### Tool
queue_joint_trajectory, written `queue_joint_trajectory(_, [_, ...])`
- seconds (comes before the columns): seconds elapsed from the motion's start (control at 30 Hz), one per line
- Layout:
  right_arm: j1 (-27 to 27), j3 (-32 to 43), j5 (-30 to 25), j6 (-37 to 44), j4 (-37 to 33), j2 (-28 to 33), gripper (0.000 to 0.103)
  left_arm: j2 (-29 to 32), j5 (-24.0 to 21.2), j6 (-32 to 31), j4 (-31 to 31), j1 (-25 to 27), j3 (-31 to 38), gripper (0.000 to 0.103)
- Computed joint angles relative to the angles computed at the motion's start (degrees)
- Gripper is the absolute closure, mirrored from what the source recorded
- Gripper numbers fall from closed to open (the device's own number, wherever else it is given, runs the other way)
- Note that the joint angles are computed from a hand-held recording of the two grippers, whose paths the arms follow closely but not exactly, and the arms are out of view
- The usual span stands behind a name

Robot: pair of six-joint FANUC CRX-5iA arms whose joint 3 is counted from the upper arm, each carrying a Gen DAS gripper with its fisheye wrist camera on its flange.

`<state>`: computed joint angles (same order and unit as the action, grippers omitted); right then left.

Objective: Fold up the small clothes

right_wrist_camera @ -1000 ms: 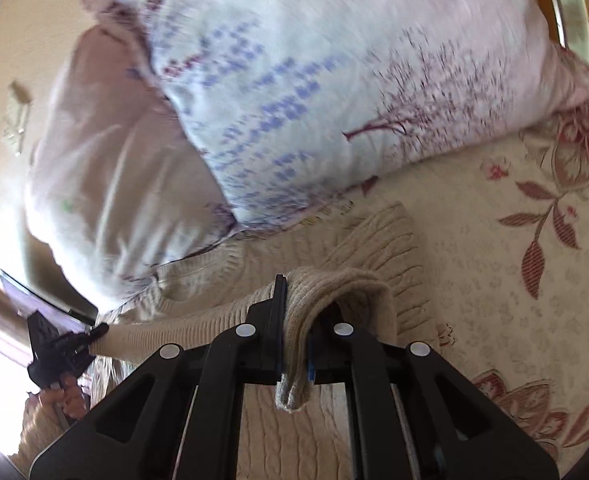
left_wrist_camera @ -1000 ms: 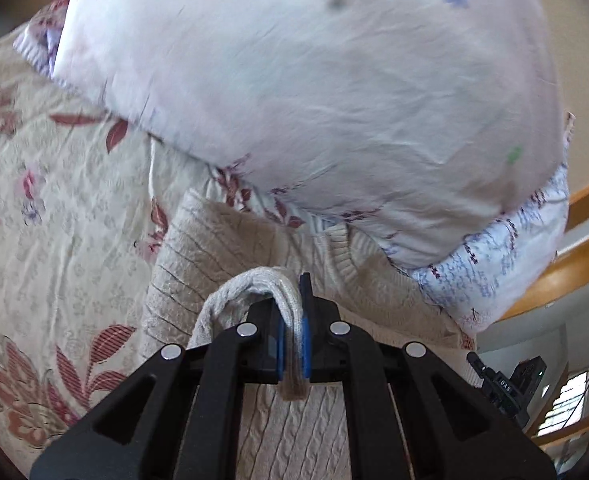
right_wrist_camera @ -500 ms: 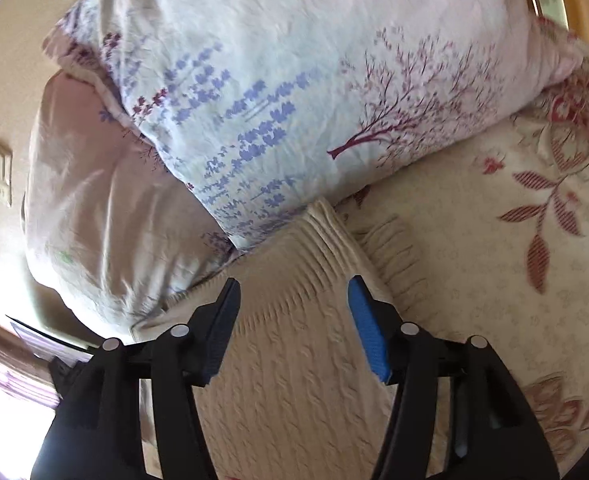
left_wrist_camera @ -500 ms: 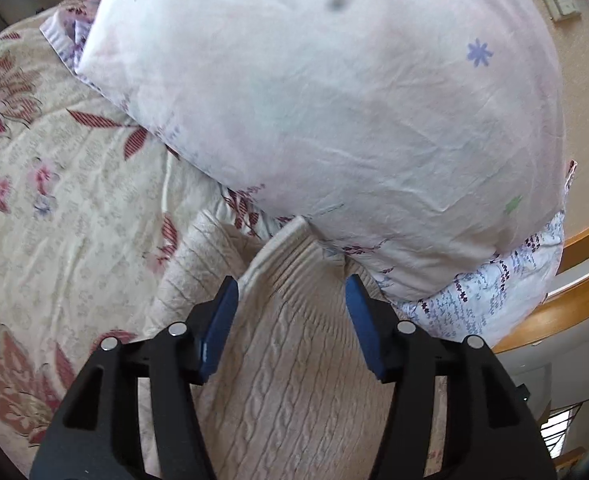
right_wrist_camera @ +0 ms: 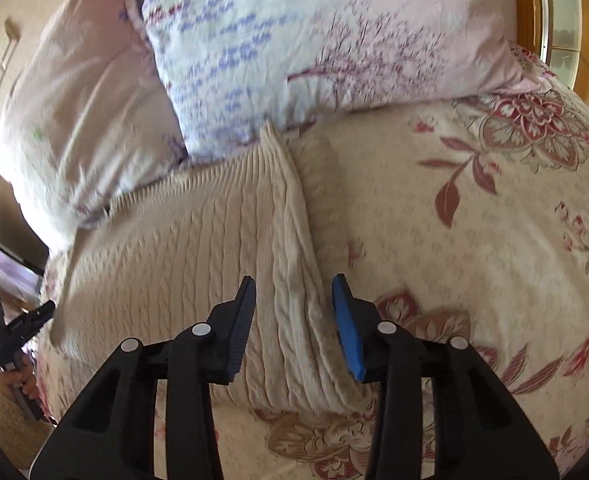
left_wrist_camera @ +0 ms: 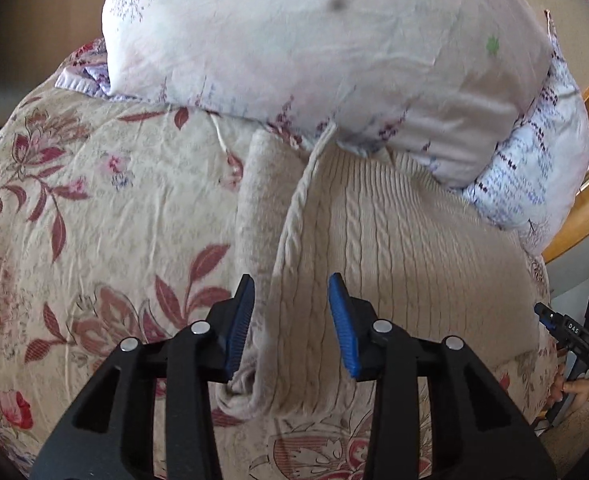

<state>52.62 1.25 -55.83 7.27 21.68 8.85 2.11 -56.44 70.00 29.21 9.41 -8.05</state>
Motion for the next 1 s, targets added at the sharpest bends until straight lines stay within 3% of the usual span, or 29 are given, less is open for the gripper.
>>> queue_joint_trajectory(0.07, [0.61,1.2,-2.37,1.04,-0.05,1.04,0.072,0.01,-0.19,0.62,-0.77,-0.55,-0.21,0.07])
queue_joint_trajectory(0.17, [0.82,1.72,-3.48,0.75,0.29,1.46,0.086,0.08,-0.51,1.98,-3.31,-1.39,0.12,0.094])
queue_joint_trajectory(0.23, [0.99,1.34,-2.96,-0.49,1.0,0.96,0.092,0.05,-0.47,2.87,-3.1,-1.32,-0.23,0.095])
queue_joint_trajectory(0.5, [3.75,-0.77,-2.83,-6.38,7.19,-1.29,0.093,-2.21,-1.18,-1.39,1.06,1.04,-1.87,0.096])
queue_joint_trajectory(0.63, [3.46,0.62,-6.03,-5.82,4.2,0.17,0.093,-1.7,-2.54,-0.4,-0.81,1.61,-1.46,0.096])
queue_joint_trajectory(0.8, [2.56,4.69,-10.94,-3.83,0.99,4.3,0.092,-1.44,-0.85,1.44,-2.34,0.93,-2.42,0.095])
queue_joint_trajectory(0.93, [3.56,6.92,-13.64,-2.55,3.08,5.52,0.084,-2.71,0.05,1.33,-2.88,0.47,-2.33,0.088])
queue_joint_trajectory(1.0, [4.16,6.59,-13.04,-3.52,5.6,5.26,0.077,-4.59,2.24,0.4,-1.88,0.51,-3.66,0.079])
